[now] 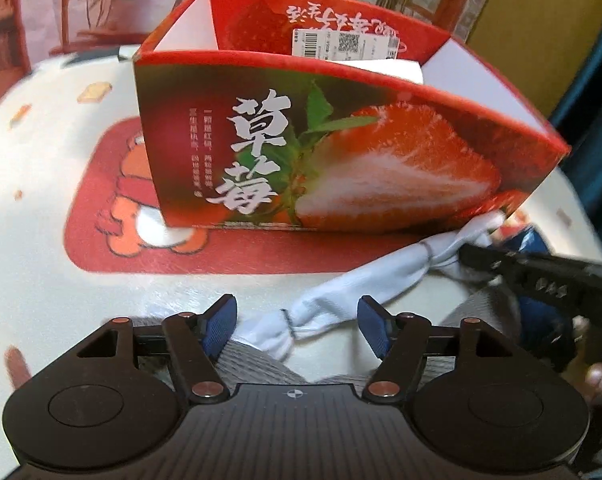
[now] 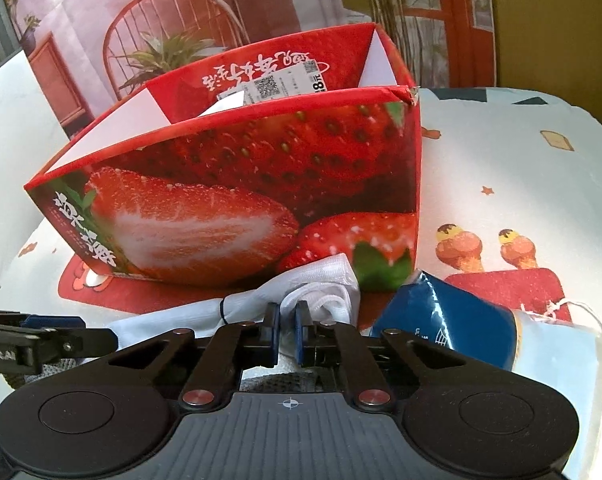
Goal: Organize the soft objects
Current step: 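Close both grippers on the white cloth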
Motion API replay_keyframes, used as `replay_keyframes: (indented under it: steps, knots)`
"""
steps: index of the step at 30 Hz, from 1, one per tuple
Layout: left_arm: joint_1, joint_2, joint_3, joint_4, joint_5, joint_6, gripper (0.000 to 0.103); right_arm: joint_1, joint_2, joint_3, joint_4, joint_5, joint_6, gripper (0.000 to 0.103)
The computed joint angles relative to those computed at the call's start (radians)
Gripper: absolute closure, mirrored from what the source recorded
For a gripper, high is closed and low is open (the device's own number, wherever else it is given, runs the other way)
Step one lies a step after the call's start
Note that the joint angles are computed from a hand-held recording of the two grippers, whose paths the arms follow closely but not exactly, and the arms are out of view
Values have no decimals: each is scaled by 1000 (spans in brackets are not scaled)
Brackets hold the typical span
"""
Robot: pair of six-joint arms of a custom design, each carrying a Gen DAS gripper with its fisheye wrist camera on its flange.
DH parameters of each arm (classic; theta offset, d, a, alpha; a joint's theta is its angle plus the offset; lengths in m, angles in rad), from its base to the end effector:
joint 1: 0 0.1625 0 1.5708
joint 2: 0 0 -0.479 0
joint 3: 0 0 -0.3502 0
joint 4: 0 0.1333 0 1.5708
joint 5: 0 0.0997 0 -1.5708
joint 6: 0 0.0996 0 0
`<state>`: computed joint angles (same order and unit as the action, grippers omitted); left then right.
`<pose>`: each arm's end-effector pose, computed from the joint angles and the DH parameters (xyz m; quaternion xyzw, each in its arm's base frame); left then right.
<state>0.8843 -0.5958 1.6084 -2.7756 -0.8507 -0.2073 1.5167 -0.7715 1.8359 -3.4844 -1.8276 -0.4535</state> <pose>-0.2860 -0.6630 0.0798 0.1882 0.9130 -0.2325 0.2774 0.0726 -0.6563 0.2014 0.1276 -0.8962 0.3662 0.2155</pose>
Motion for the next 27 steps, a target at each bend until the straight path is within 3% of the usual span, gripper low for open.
replay_keyframes:
  steps: [3,8,13,18,27]
  knots:
    - [-1,4,-10,22,46,0,34,-2,-2,5,-3,2,5,96]
    - [3,-2,-20,69,62,-22,34,-5,-7,10,2,8,14,96]
    - [1,1,-26,87,48,-9,22,-5,-8,12,4,9,19,96]
    - [-6,28,-51,161,117,19,18,-4,-9,16,7,13,24,96]
    - [6,30,-67,155,191,-27,14,-3,-11,18,30,31,7,96]
